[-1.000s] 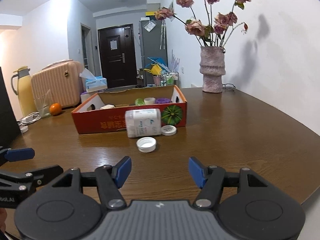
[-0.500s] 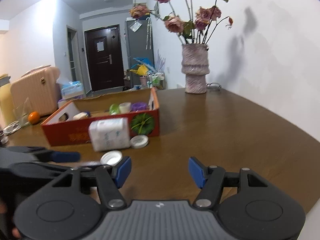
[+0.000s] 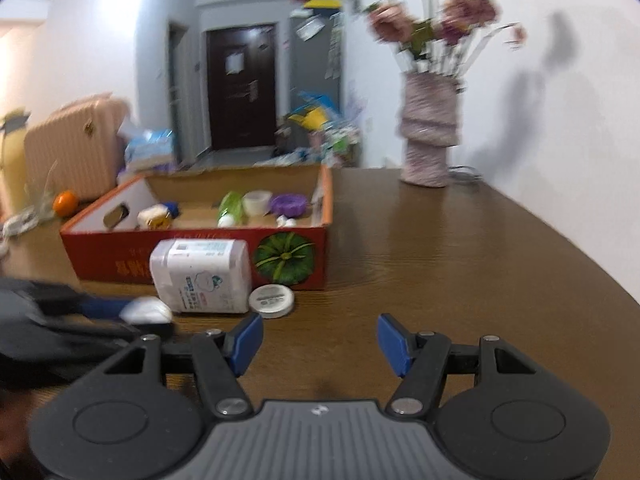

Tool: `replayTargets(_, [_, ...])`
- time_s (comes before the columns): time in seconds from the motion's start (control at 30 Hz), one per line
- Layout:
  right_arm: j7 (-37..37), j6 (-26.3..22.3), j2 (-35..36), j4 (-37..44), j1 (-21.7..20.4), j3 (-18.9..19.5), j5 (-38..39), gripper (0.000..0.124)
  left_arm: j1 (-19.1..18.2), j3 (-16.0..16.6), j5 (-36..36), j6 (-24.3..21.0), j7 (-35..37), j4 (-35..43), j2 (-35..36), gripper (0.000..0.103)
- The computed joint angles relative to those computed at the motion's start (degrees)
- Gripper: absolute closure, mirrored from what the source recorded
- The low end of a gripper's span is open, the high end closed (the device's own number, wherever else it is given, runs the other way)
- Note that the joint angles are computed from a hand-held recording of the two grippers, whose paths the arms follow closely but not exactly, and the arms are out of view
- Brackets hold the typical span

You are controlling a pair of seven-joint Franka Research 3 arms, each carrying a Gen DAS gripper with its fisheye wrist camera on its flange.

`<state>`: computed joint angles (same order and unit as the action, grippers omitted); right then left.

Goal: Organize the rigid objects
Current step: 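Grasp the white cap with the left tool while the right tool grasps the round white lid, then carry the cap and round lid into the box and open both tools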

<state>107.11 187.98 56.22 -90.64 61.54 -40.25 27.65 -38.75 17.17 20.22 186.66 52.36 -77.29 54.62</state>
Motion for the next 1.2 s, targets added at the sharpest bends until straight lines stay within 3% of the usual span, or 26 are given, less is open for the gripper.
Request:
replayTargets(0.07, [-2.4, -3.0, 0.8, 6.9, -7.6, 6.7, -3.6, 0.062, -2.7, 4.6, -2.1, 2.7, -2.3, -4.0, -1.6, 0.062])
replayTargets(0.13, [-3.0, -7.2, 3.0, 13.7, -12.4, 10.4, -6.9, 0.062, -4.2, 7.2, -4.7, 4.1, -2.7, -6.6, -2.5, 0.062])
replayTargets(0.23, [-1.4, -13.2, 7.7, 23.4, -16.0, 11.6, -10.0, 0.063, -6.6, 10.6, -8.8, 4.9, -2.2, -9.6, -3.2, 0.062])
replayTargets(0.37, [-0.5, -18.5, 12.1, 33.3, -20.4, 14.9, -13.5, 0.064, -5.7, 9.7, -11.6, 4.4, 0.0, -10.0, -3.3, 0.062])
replayTargets(0.67, [2.2, -18.1, 14.2, 38.1, -24.6, 19.7, -19.2, 0.068, -6.7, 9.6, -15.6, 6.7, 3.4, -13.0, -4.3, 0.062])
replayTargets(0.77, [3.5, -17.1, 13.9, 37.5, -24.8, 20.4, -21.3, 0.086, -6.9, 9.2, -17.4, 6.8, 5.2, -14.2, -4.9, 0.062])
replayTargets(0.93, [9.4, -16.7, 12.3, 34.0, -22.6, 17.8, -24.7, 0.086, -9.5, 10.8, -21.4, 8.6, 7.7, -18.6, -7.0, 0.062])
replayTargets(1.07, [16.4, -12.4, 7.5, 22.9, -16.8, 12.4, -27.0, 0.086, -15.0, 14.8, -26.7, 12.1, 10.6, -25.7, -10.0, 0.062])
replayTargets(1.2, [20.6, -5.2, 2.7, 7.8, -6.0, 3.7, -25.4, 0.086, -20.9, 18.1, -32.4, 15.8, 14.3, -32.9, -13.3, 0.062])
